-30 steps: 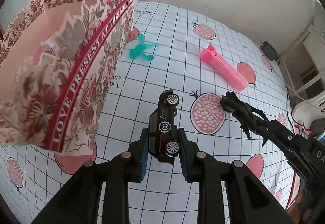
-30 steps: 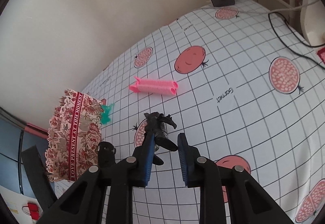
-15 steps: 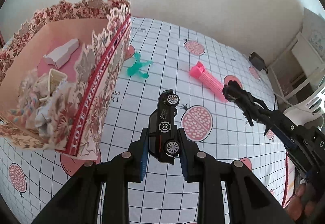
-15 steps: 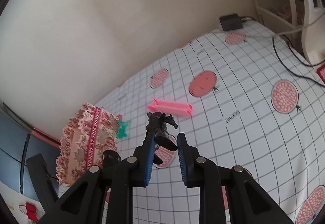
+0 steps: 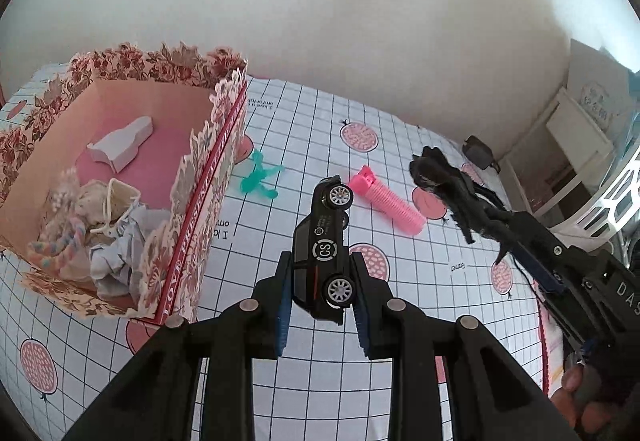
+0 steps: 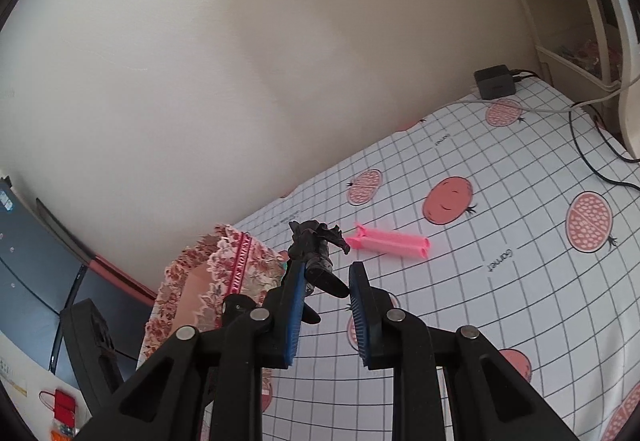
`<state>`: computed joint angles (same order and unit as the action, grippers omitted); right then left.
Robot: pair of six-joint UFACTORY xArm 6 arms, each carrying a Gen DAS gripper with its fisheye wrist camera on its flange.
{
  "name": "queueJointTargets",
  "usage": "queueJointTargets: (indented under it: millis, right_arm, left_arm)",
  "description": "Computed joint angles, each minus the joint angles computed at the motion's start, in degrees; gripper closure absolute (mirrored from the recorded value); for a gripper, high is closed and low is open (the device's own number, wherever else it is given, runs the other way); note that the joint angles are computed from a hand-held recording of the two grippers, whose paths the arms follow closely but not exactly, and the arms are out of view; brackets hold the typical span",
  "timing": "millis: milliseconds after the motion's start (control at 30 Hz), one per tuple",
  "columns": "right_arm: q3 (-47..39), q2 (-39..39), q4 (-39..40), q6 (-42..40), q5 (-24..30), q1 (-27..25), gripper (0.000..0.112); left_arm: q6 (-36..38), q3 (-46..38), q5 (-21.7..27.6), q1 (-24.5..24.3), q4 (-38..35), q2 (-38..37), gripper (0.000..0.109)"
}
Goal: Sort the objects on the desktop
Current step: 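Lift the toy car and figure and carry both over the pink box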
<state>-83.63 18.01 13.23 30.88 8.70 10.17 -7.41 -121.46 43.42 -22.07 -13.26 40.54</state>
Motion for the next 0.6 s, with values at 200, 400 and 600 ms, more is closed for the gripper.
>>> queueJointTargets:
  millis: [200, 400, 600]
  right_arm:
    - [-0.41, 0.29, 3.66, -2.68, -3.11, 1.35, 0.088]
    - [-2.32, 1.37, 6.67, -5.86, -3.97, 3.18, 0.088]
    - [-4.64, 2.78, 9.69, -9.26, -5.01, 4.97, 0.088]
  left_arm:
    - [0.89, 2.79, -2.78, 0.55, -1.67, -2.18, 0.081]
    - [-0.16, 5.7, -5.22, 1.92, -2.5, -4.53, 0.081]
    - [-2.56, 9.02, -8.03, 3.52, -2.24, -6.99, 0.081]
